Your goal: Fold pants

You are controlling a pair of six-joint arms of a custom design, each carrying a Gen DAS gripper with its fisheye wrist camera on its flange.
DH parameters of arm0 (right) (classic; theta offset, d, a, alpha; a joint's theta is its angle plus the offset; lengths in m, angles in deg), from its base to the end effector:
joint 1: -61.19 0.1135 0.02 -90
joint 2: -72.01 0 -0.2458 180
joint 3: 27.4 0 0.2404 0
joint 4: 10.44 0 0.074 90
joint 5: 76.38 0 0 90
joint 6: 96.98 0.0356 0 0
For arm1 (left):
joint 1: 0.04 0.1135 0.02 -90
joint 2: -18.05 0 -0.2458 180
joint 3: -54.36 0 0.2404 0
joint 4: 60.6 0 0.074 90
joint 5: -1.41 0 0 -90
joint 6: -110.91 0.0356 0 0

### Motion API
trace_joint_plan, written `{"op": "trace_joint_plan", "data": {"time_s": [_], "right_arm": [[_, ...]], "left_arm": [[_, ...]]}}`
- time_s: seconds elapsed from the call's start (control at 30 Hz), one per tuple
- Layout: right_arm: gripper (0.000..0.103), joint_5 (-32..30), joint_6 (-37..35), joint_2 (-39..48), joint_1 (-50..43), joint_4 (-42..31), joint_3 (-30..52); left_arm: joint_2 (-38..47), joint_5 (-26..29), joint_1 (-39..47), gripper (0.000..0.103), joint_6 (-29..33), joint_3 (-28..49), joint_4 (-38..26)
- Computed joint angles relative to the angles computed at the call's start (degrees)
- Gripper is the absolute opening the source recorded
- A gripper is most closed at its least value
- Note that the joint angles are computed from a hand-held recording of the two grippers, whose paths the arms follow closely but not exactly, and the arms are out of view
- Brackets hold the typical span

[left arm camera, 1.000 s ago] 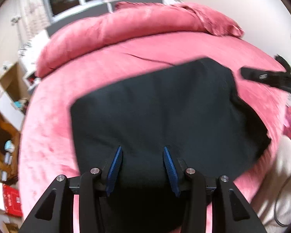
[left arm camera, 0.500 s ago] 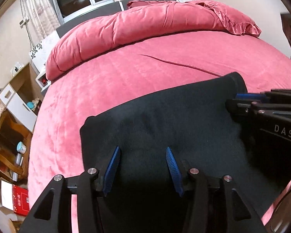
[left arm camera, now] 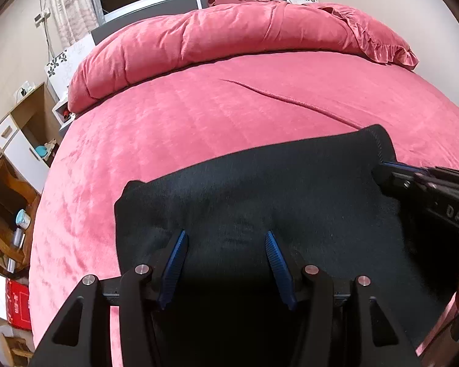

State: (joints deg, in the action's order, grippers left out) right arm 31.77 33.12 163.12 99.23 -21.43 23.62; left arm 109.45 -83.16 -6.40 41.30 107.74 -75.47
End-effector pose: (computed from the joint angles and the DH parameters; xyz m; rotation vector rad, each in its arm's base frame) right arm 0.2245 0.1616 0.1205 0.1795 2.4099 0.2381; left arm 0.2793 -0.0345 0.1239 0.6140 2.4111 -0.0151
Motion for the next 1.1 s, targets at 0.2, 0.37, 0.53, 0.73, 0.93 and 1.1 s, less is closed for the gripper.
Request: {"op": "trace_joint_plan", "data": {"time_s": [0.2, 0.37, 0.53, 0.73, 0.93, 1.1], "right_arm": [[0.013, 6.5, 2.6, -4.0, 7.9, -6.9, -1.1], [0.026, 9.2, 9.1, -9.9, 12.9, -12.1, -3.9], [0.027, 11.6, 14.2, -11.8, 16.8, -15.8, -5.5], [0.034, 13.3, 18.9, -11.1, 20.1, -21.0, -5.5], [0.045, 10.6, 21.7, -18.1, 19.4, -20.9, -9.0], [0.073, 11.2, 23.5, -21.9, 18.8, -22.5, -10.7]], "left_arm": [[-6.5, 1.0, 1.7, 0.055, 1.2, -4.5, -2.0], [-14.6, 6.4, 6.3, 0.055, 4.3, -9.6, -6.5], [-22.9, 11.3, 12.3, 0.056, 10.1, -16.5, -9.8], [-27.8, 18.1, 20.2, 0.06, 18.5, -19.7, -15.7], [-23.2, 29.3, 32.1, 0.06, 23.7, -13.6, -25.5], [-10.0, 30.0, 39.0, 0.065, 17.2, -5.2, -25.0]]}}
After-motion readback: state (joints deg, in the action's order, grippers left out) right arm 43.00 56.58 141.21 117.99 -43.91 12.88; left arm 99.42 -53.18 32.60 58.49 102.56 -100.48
